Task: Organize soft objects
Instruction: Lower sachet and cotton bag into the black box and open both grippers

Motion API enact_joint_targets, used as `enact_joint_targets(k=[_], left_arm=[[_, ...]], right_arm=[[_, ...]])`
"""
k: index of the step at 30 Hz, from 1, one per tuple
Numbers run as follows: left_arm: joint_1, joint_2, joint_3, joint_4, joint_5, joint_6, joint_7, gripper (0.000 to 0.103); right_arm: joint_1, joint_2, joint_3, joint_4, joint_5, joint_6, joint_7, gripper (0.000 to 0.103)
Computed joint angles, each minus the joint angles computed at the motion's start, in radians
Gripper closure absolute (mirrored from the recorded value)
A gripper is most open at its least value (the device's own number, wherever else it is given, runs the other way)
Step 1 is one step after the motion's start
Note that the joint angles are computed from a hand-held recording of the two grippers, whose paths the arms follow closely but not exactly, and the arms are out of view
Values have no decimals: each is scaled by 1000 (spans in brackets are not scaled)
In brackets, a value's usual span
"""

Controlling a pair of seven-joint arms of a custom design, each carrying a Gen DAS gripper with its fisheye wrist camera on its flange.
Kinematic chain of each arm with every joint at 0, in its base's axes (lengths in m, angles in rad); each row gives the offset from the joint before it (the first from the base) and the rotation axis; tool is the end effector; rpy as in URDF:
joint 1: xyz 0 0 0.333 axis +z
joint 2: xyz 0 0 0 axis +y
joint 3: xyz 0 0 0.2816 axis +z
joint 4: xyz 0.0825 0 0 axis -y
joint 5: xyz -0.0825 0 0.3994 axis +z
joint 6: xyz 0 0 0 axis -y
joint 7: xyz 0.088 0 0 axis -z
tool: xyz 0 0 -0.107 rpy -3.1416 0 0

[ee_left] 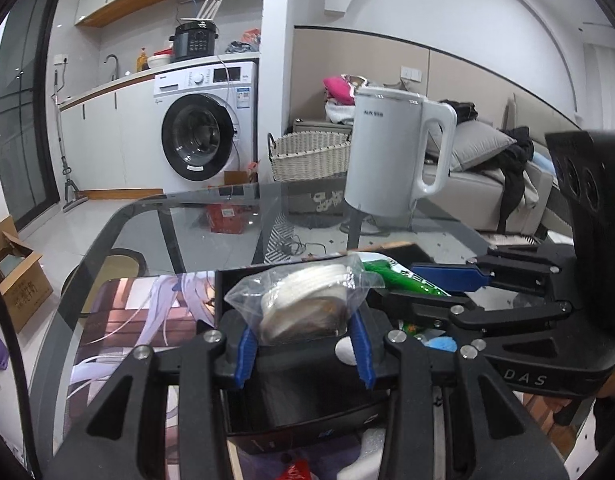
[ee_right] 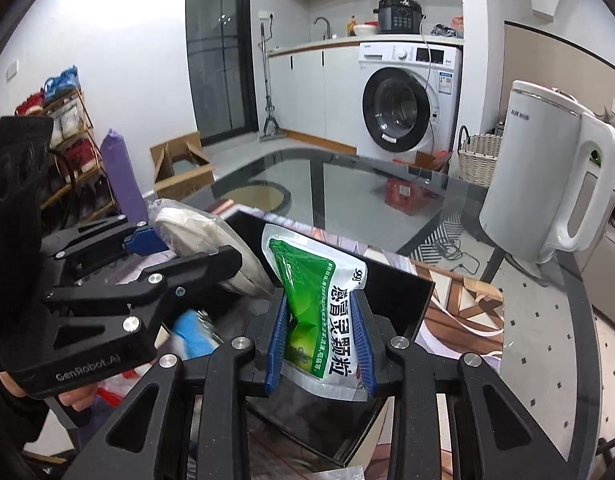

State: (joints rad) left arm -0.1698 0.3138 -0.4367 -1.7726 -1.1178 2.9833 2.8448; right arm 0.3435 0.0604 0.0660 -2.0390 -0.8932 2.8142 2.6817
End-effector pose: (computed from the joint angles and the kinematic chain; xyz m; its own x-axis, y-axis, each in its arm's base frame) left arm 0.5998 -0.3082 0.4275 -0.7110 -0.7001 0.0659 -0.3928 0.3176 -0.8631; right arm 0.5475 0.2787 0.4403 0.0595 -0.9980 -0.0192 -0.6524 -0.0243 -0.7575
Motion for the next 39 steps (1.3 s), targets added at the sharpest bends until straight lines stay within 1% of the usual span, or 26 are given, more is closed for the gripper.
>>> enact_joint_targets(k=[2,4,5,6,7,9,12,16,23,24,27,29,31,32,34,35,36,37,39], left_arm=[[-2,4,2,1,6,6,-2,64],[-22,9,31,4,78,-8,-75,64],[-23,11,36,6,103,-22,-100,64],[-23,11,43,7,128,-39,-128,64],[-25,11,49,7,154,-47,-153,64],[-16,6,43,-2,171,-52,-161,65],[-16,-4,54,-16,217,-79,-207,65],[-27,-20,71,-43,290,-86,-254,65],[-31,-53,77,-80,337,-88,-311,66],[-31,-61,77,-90,339,-87,-313,66],[-28,-72,72,-106,328,-74,-297,65],[-26,-69,68,-104,313,-65,-287,63],[-25,-65,69,-98,308,-70,-287,61],[-28,-61,72,-95,317,-67,-293,61],[-17,-55,61,-88,297,-62,-263,60],[-14,-52,55,-87,285,-53,-245,58],[-10,-49,46,-87,268,-35,-222,57],[0,-43,30,-82,238,-18,-187,57],[7,-34,18,-71,208,-10,-158,57]], right_arm=[[0,4,-1,0,-4,0,2,73],[3,8,1,7,5,-32,-15,73],[3,13,1,12,11,-42,-23,73],[1,17,2,11,38,-40,-45,73],[3,16,-2,9,22,-34,-33,73],[1,17,-3,7,32,-31,-50,73],[0,16,-5,3,40,-22,-68,73],[-7,14,-5,-6,86,4,-124,73],[-7,10,-5,-12,106,17,-153,72],[-10,9,-6,-17,115,32,-160,72],[-10,8,-5,-18,129,37,-177,72],[-11,7,-5,-19,133,36,-182,72],[-10,6,-4,-20,138,38,-189,70],[-10,5,-5,-22,136,39,-186,65],[-12,-3,-7,-35,136,65,-177,61],[-12,-7,-7,-40,129,70,-172,58],[-11,-14,-7,-44,107,69,-154,53],[-10,-19,-7,-45,78,64,-129,52],[-8,-31,-3,-47,24,39,-86,47]])
